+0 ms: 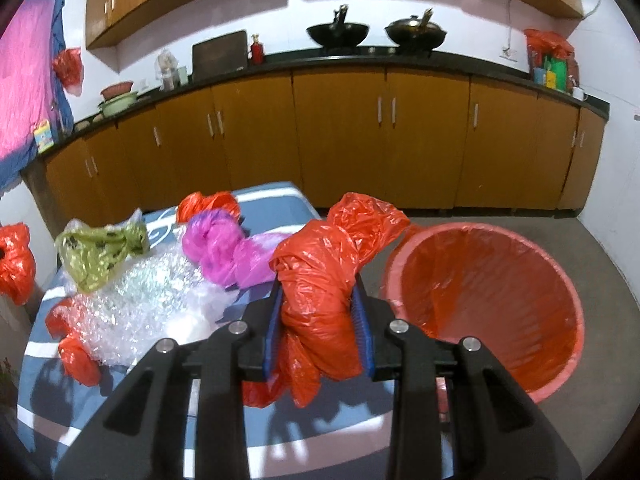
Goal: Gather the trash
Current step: 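Carry both red bags over the red wastebasket and open both tools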
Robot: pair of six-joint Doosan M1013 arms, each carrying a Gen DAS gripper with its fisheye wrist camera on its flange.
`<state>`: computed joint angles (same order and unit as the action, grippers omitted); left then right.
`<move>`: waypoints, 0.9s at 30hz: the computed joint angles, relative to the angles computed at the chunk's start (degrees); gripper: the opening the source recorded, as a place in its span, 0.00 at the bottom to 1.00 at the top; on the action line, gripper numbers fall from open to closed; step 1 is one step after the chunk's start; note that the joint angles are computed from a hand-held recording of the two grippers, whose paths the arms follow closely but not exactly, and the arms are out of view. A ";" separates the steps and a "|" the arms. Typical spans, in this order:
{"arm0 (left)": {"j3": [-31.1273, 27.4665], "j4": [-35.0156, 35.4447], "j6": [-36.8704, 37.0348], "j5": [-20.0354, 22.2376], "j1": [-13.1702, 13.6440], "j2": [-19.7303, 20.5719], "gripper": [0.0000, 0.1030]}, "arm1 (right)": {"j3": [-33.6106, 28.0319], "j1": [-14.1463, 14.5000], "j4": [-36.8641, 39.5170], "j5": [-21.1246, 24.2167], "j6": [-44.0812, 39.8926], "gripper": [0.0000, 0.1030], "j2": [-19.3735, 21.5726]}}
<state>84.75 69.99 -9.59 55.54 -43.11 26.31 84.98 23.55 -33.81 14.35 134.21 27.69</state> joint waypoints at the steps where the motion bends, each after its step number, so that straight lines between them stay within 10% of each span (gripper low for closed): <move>1: -0.58 0.37 0.44 -0.59 -0.22 0.22 0.11 | 0.56 -0.38 -2.05 -0.37 2.18 0.31 -0.52; 12: -11.78 -0.93 10.25 -12.81 -2.14 6.78 0.11 | 4.62 -4.29 -22.32 1.40 22.21 0.31 -3.84; 27: -34.39 -23.58 39.81 -22.26 -2.75 21.51 0.11 | 5.36 -10.29 -28.00 2.30 28.73 0.31 -3.39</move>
<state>50.36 46.40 30.22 33.28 -45.86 47.82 90.34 13.26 -61.80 16.65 162.95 24.30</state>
